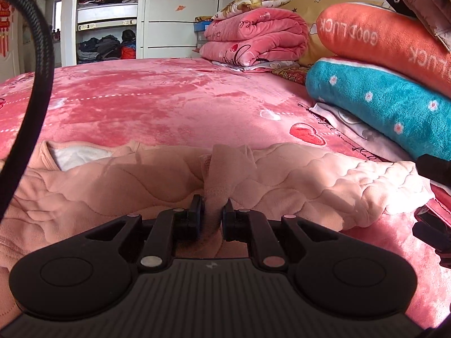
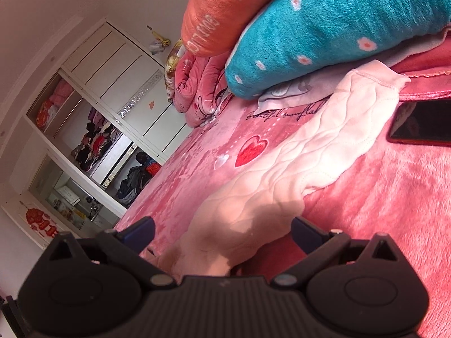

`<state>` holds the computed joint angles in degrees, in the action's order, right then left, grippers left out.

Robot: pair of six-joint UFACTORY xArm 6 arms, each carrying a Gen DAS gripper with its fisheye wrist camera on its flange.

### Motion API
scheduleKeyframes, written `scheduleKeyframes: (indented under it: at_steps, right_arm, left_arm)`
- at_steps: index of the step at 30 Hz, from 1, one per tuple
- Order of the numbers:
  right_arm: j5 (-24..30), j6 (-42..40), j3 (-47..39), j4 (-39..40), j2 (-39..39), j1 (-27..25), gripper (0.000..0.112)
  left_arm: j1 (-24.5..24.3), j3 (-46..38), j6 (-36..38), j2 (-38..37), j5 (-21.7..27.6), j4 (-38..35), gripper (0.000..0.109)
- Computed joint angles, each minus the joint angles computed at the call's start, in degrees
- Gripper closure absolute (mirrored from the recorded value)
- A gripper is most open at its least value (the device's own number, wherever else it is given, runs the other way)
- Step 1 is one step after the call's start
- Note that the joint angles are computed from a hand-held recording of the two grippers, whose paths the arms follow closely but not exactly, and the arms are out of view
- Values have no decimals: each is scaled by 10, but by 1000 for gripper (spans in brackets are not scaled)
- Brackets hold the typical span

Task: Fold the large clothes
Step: 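Lift the sleeve with the left gripper and fold it across the jacket front, then lower the folded sleeve onto the jacket and open the left gripper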

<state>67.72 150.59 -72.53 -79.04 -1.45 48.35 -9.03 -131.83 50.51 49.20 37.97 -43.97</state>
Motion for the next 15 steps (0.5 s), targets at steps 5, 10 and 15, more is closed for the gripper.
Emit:
scheduleKeyframes:
  at_steps: [5, 10, 15]
  right_arm:
    - [-9, 5, 12, -1, -11, -1, 10]
    - [-25, 7, 9, -3, -8, -4, 10]
    - [-61, -30, -15, -25, 9, -13, 10]
  left_arm:
    - [-8, -36, -58, 18, 10, 55, 96]
    - [-3, 47, -13, -42, 4, 27, 83]
    - [13, 101, 74, -104, 12, -41, 50]
